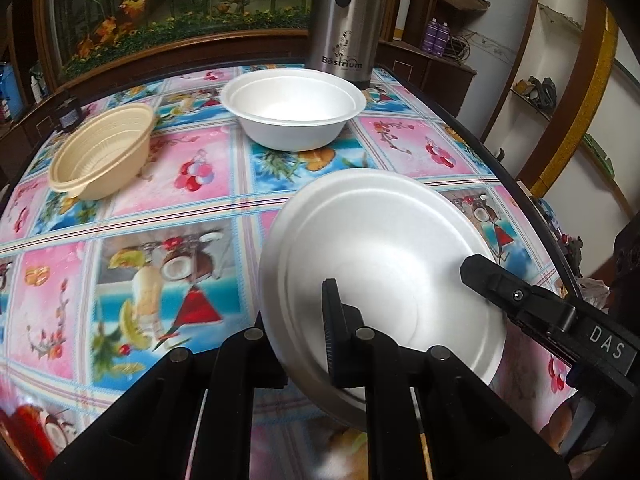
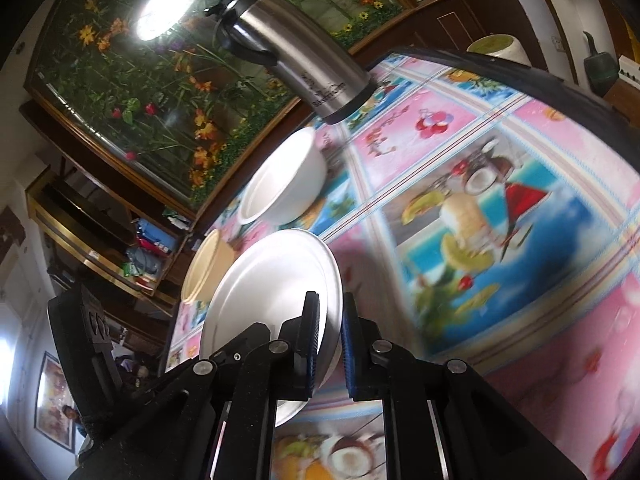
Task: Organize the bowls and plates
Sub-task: 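Lift the white plate with both grippers and carry it toward the red plate stack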
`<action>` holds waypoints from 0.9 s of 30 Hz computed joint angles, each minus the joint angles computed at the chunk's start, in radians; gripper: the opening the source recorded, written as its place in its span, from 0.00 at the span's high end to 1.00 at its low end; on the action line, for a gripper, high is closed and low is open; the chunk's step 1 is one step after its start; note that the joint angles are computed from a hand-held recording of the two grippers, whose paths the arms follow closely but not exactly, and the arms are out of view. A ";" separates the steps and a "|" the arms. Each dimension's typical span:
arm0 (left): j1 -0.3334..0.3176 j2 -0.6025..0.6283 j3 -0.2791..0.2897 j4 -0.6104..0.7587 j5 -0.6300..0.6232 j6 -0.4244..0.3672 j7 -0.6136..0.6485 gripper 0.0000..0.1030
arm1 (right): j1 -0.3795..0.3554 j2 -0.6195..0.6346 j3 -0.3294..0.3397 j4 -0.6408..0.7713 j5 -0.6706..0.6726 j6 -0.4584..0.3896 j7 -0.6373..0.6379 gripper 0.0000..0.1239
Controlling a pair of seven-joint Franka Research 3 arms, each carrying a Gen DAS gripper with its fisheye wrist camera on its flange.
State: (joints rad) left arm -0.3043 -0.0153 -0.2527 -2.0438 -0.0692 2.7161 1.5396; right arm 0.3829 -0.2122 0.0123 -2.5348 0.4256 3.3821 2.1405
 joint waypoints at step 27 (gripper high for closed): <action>-0.006 -0.458 0.196 -0.403 0.045 0.127 0.017 0.90 | -0.181 0.047 0.559 0.226 0.585 0.068 -0.519 0.92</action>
State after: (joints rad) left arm -0.3105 -0.4735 -0.0570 -2.4467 -0.0241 2.8435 1.5567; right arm 0.2022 -0.1650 0.5711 -2.3092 1.0103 3.4498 1.6220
